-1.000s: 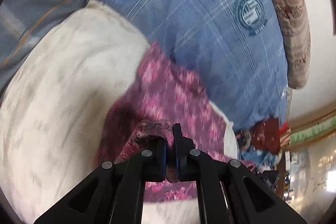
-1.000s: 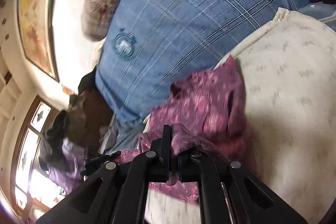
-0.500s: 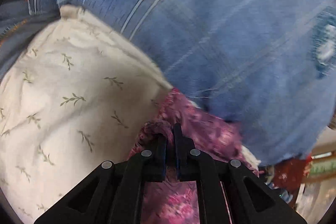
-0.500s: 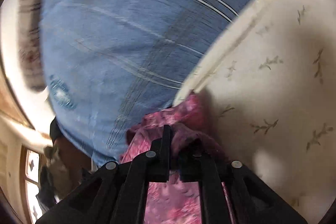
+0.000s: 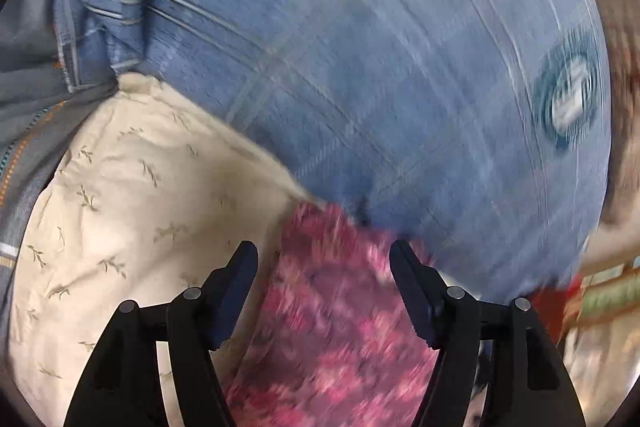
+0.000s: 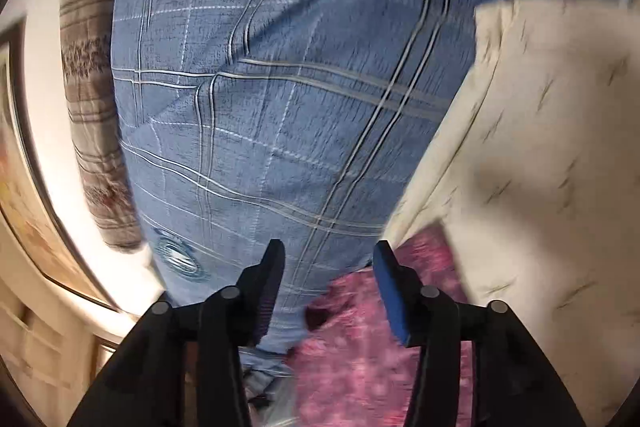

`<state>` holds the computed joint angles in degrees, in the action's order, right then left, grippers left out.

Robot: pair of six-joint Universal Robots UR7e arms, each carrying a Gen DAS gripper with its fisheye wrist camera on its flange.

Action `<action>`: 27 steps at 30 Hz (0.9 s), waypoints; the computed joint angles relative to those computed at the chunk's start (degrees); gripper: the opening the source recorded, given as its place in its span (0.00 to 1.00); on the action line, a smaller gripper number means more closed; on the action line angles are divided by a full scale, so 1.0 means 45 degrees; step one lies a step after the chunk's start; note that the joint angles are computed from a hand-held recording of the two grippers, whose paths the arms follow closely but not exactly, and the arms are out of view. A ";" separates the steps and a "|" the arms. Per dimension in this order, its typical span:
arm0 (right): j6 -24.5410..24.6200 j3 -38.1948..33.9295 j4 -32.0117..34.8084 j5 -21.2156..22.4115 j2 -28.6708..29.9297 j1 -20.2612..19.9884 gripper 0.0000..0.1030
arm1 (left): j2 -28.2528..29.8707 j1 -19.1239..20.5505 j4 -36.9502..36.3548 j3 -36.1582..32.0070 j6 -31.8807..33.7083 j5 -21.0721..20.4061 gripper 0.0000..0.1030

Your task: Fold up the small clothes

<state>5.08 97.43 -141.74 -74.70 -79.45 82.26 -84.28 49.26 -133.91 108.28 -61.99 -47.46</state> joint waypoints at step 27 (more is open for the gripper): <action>-0.2292 -0.1414 0.0156 -0.4914 0.2300 0.1510 0.05 | 0.4660 0.1774 0.3240 -0.3207 -0.0708 0.1399 0.11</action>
<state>-5.24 91.07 -141.04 -96.81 -69.09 89.06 -63.31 57.24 -119.34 93.85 -65.18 -41.17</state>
